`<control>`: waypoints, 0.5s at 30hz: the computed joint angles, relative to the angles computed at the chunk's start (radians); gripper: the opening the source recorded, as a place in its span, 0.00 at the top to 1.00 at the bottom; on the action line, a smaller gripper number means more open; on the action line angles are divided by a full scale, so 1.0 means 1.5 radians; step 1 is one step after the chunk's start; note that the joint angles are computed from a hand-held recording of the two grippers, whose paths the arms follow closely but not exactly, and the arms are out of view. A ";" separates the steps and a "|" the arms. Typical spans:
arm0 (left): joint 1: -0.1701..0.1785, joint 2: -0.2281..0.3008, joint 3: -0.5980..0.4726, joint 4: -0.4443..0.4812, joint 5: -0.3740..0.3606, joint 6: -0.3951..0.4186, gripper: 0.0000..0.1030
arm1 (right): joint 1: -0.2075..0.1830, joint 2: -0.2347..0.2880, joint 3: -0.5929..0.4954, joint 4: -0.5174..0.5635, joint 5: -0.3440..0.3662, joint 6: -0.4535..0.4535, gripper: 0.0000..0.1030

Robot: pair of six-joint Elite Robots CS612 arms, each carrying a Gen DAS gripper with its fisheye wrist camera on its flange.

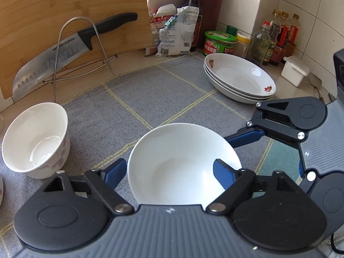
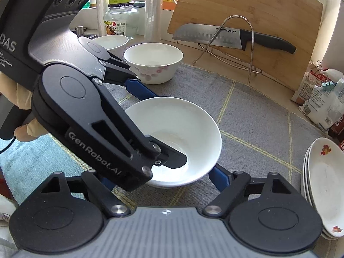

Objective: Organize plates and bowls
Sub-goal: 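Set the bowl on the towel and open the left tool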

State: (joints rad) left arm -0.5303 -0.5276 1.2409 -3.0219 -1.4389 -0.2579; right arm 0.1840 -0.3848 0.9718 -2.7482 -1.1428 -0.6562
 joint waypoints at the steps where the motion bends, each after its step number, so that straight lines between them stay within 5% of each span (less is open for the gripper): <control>1: -0.001 -0.001 0.002 -0.004 0.002 -0.001 0.15 | -0.001 -0.001 0.003 -0.007 0.006 0.004 0.01; 6: -0.003 -0.015 0.030 -0.050 0.027 -0.026 0.12 | -0.007 -0.012 0.017 -0.019 0.015 0.003 0.00; 15: -0.022 -0.044 0.092 -0.118 0.167 -0.073 0.05 | -0.014 -0.023 0.021 -0.011 0.024 0.029 0.00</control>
State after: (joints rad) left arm -0.5633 -0.5941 1.3783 -3.1986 -1.1879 -0.3680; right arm 0.1628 -0.4186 1.0039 -2.7642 -1.1065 -0.6129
